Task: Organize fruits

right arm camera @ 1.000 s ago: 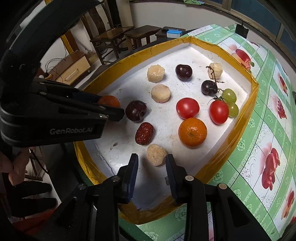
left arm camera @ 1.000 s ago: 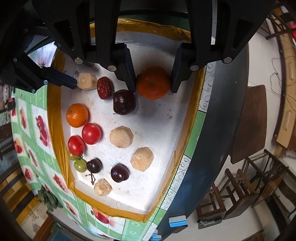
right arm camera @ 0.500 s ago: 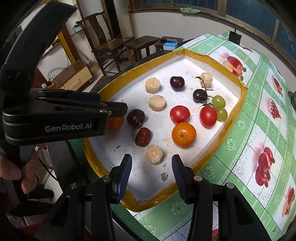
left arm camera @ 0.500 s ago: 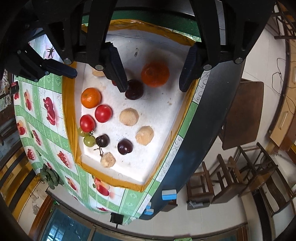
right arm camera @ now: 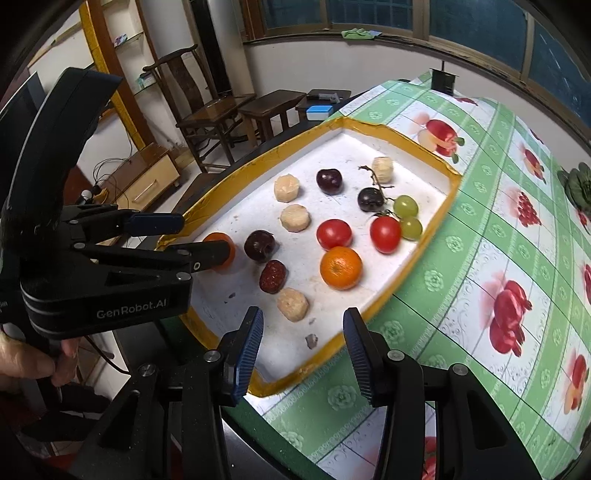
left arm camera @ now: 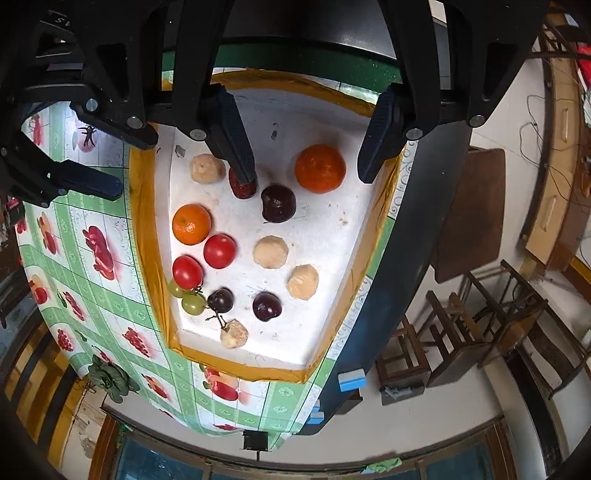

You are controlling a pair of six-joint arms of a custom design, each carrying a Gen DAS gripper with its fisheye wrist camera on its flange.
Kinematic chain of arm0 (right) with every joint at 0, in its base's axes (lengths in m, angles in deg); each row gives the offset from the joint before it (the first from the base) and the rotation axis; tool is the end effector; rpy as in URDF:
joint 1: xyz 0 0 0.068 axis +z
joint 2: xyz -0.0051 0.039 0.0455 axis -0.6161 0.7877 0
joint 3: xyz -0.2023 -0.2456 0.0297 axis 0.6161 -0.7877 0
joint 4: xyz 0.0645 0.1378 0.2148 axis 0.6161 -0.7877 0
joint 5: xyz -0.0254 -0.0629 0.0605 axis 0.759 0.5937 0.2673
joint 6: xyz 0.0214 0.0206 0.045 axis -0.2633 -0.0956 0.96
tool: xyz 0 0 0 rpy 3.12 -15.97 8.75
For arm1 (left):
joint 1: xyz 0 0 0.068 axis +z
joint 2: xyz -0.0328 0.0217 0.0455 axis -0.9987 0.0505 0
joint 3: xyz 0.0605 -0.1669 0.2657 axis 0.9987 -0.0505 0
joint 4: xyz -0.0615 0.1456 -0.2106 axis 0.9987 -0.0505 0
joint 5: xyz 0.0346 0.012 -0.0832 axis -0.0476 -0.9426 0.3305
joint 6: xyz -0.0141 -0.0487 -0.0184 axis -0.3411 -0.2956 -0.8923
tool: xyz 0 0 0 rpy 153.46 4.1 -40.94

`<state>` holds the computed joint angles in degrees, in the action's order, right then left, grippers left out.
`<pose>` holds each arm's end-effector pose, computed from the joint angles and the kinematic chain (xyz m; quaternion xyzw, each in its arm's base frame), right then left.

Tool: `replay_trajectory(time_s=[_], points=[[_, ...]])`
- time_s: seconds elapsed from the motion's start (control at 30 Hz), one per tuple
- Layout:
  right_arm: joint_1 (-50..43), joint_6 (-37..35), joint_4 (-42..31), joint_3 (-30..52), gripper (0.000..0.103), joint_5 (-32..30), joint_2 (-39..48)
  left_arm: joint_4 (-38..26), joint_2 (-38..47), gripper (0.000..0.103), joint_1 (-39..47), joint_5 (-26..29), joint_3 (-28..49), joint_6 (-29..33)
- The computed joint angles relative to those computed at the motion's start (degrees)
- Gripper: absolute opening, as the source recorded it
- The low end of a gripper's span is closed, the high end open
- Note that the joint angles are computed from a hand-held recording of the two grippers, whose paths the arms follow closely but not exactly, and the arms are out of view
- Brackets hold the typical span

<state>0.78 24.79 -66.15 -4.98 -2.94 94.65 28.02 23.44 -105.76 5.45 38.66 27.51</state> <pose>0.2448 0.2031 0.1561 -0.3635 0.8933 0.1415 0.2234 0.2037 -0.0601 0.1572 -0.1092 0.9656 0.0231 0.2350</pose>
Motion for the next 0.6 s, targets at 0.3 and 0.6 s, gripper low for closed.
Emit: replay_trajectory(time_s=[0.3,0.6], points=[[-1.0,1.3,0.5,-1.8,0.060,0.4,-1.9,0.1,-5.7,0.065,-2.9,-4.3,-0.3,-0.1],[-0.4,3.2,0.8,-2.0,0.060,1.0,-2.2,-0.3,-7.1,0.082,-3.8,-7.1,-0.3,0.9]])
